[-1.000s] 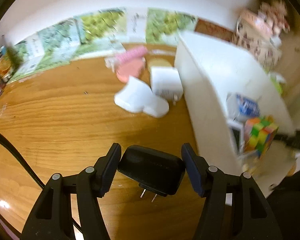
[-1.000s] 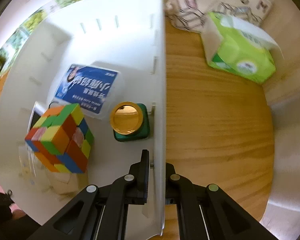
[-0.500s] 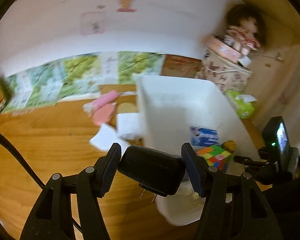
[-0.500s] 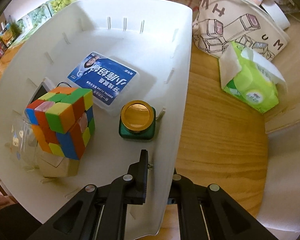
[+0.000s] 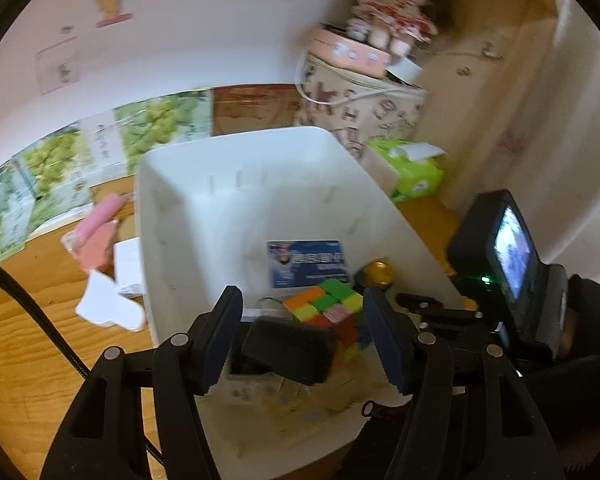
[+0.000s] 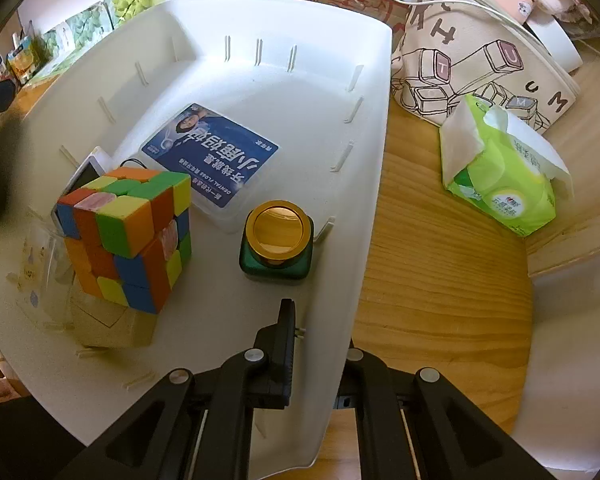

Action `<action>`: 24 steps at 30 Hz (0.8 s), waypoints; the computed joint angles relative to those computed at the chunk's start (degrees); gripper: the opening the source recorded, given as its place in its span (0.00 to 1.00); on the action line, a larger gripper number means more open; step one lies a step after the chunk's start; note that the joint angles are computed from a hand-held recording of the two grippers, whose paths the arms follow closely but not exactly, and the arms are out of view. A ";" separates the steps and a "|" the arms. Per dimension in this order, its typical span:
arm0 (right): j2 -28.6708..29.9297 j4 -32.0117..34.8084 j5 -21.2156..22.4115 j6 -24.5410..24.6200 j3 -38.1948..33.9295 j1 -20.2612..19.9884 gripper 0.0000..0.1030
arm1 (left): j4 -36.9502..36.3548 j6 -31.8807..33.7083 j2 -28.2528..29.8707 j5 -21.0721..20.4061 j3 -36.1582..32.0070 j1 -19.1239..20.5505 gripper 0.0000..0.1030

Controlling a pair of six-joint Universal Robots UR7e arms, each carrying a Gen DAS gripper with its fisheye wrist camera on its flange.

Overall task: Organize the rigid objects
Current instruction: 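Carry the black plug over the tray and release it with left tool, then move the left tool back toward the white pieces on the desk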

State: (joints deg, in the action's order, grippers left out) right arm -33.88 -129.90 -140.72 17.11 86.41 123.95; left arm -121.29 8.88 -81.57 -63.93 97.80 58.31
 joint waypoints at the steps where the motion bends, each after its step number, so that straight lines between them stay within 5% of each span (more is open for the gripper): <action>1: 0.05 0.08 0.02 0.21 0.09 0.16 0.08 | 0.14 0.16 0.07 0.08 0.06 -0.17 0.70; 24: -0.53 1.86 -0.44 -6.64 -2.76 -1.92 0.08 | -0.66 -7.18 0.72 5.41 -3.81 3.44 0.74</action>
State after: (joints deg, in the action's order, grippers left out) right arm -34.42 -128.04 -141.16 10.46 83.65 122.04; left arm -121.95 1.70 -80.85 -58.52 93.99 61.75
